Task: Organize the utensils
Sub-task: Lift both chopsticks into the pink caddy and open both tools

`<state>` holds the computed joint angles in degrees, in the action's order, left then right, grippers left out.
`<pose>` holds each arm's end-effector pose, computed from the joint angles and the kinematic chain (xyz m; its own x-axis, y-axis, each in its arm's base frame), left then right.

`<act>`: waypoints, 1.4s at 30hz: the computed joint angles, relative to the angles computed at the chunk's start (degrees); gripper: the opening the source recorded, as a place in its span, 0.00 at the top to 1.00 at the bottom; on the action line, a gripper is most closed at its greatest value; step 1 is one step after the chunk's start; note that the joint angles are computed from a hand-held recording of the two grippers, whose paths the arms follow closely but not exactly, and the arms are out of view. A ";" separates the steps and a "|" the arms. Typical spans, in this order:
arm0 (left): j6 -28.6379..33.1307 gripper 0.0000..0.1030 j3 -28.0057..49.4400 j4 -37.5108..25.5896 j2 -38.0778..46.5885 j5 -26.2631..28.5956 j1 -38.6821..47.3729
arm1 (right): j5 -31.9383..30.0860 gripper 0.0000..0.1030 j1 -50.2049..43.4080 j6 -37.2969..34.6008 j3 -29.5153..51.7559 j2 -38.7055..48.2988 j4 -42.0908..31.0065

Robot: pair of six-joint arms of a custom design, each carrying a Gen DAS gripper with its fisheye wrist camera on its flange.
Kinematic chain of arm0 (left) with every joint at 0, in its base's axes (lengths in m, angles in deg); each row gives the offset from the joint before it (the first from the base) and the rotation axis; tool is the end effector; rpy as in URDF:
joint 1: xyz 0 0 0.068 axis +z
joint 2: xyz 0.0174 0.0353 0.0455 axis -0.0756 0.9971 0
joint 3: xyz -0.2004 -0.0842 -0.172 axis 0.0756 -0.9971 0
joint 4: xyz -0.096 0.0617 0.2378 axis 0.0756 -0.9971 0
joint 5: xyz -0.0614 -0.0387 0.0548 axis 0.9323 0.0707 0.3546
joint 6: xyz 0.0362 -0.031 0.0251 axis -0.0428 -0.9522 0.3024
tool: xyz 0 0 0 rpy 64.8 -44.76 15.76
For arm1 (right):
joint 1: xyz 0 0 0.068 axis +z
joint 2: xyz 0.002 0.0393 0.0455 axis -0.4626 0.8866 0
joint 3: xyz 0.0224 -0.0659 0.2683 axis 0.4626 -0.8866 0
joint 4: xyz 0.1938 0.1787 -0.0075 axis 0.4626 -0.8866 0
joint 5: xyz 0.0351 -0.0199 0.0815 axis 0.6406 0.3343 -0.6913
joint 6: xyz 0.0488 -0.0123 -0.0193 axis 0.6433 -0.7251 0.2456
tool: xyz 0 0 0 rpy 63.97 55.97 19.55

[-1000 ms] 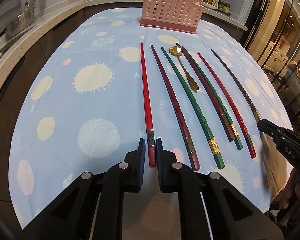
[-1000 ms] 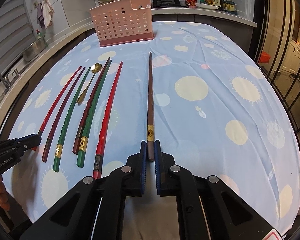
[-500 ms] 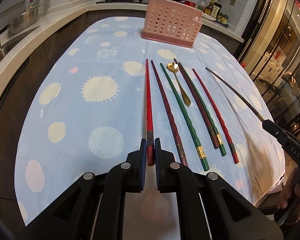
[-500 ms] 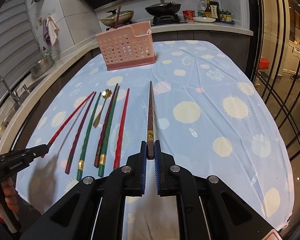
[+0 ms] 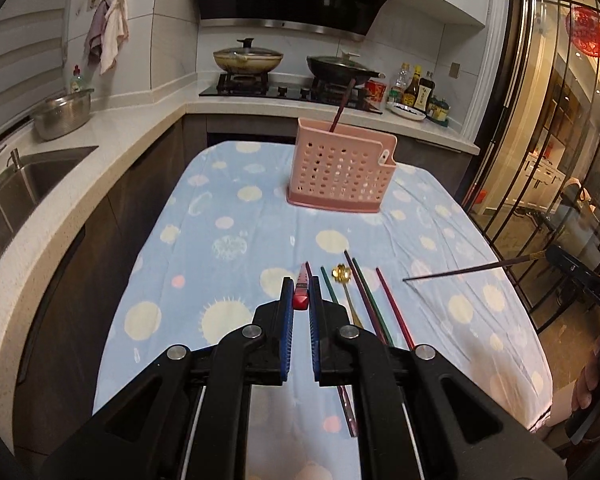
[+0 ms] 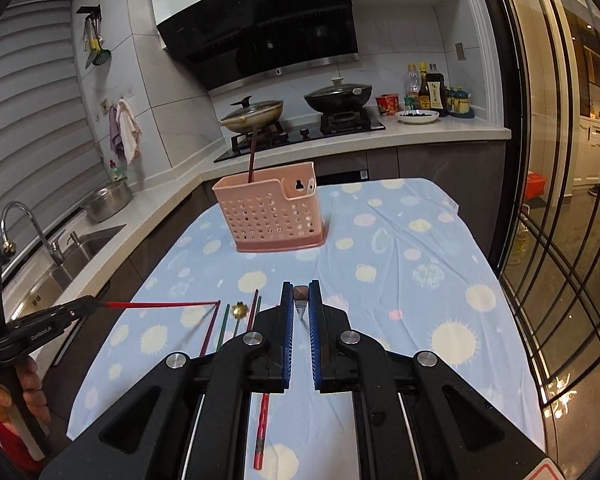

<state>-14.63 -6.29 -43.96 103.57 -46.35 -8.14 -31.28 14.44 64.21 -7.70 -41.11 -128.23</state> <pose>0.2320 -0.0305 0.2867 -0.5975 0.2157 -0.7723 0.4907 0.8601 -0.1394 0.1037 0.0633 0.3663 -0.5160 0.3493 -0.7821 0.2987 0.9291 0.2179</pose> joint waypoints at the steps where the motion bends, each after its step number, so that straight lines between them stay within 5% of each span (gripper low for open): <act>1: -0.45 0.93 0.88 0.50 0.54 -0.33 -0.43 | -0.61 0.93 -1.56 -1.92 0.43 0.21 0.99; 17: -5.01 0.93 17.56 5.91 13.42 -5.16 -6.04 | -21.18 0.93 -29.08 -25.01 5.60 7.20 17.41; 26: -7.11 0.93 31.43 5.90 20.01 -6.34 -9.38 | -27.98 0.93 -37.46 -31.41 18.13 18.67 23.32; 42: -8.86 0.93 85.39 -9.69 53.02 -11.21 -15.36 | -34.81 0.93 -43.18 -32.82 53.54 50.18 23.98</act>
<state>-23.49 79.11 -53.66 156.59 -57.56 -23.51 -66.09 -28.74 31.39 45.84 9.07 -104.25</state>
